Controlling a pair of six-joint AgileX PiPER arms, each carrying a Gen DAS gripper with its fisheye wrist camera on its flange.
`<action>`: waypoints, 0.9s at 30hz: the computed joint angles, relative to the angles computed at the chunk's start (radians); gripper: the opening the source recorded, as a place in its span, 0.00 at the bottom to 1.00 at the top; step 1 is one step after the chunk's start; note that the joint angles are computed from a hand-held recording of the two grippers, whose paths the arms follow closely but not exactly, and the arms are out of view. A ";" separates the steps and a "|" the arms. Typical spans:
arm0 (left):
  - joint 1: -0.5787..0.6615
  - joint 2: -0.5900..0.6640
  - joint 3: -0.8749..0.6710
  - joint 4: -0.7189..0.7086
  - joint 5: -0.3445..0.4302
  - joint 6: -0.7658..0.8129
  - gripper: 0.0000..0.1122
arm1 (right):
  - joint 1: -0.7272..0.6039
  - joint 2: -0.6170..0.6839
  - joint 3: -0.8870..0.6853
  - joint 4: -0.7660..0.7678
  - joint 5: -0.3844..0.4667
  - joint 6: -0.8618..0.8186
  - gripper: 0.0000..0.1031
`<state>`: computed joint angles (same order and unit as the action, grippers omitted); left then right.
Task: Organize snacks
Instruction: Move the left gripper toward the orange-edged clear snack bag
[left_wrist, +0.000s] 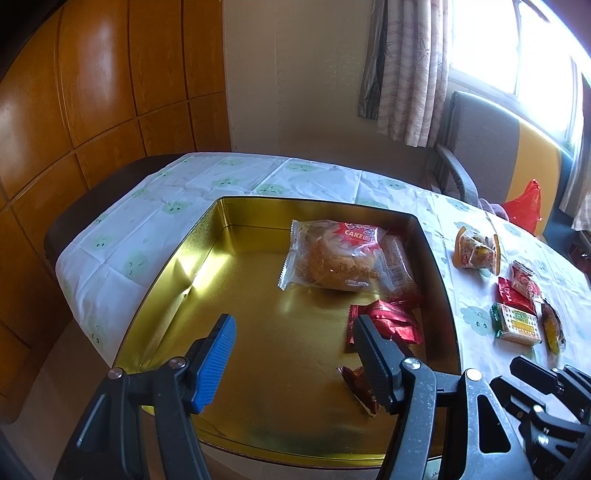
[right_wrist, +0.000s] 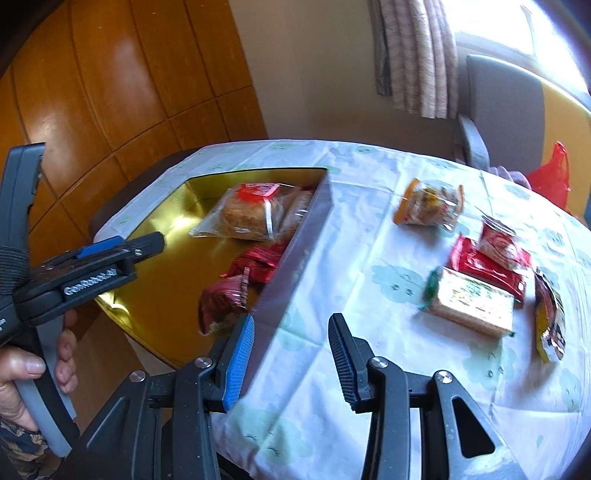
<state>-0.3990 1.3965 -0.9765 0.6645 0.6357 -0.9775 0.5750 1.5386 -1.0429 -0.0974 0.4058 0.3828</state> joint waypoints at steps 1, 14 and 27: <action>-0.002 0.000 0.000 0.000 -0.002 0.003 0.59 | -0.008 -0.004 0.008 -0.008 0.002 0.012 0.41; -0.034 0.004 0.001 0.009 -0.007 0.010 0.59 | -0.134 -0.069 0.143 -0.079 -0.004 0.122 0.41; -0.073 0.023 -0.020 0.004 0.011 0.030 0.58 | -0.238 -0.113 0.246 -0.195 0.008 0.215 0.41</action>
<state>-0.4723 1.4200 -0.9969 0.6689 0.6467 -0.9473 0.3367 1.4257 -0.7969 -0.2927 0.4133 0.5982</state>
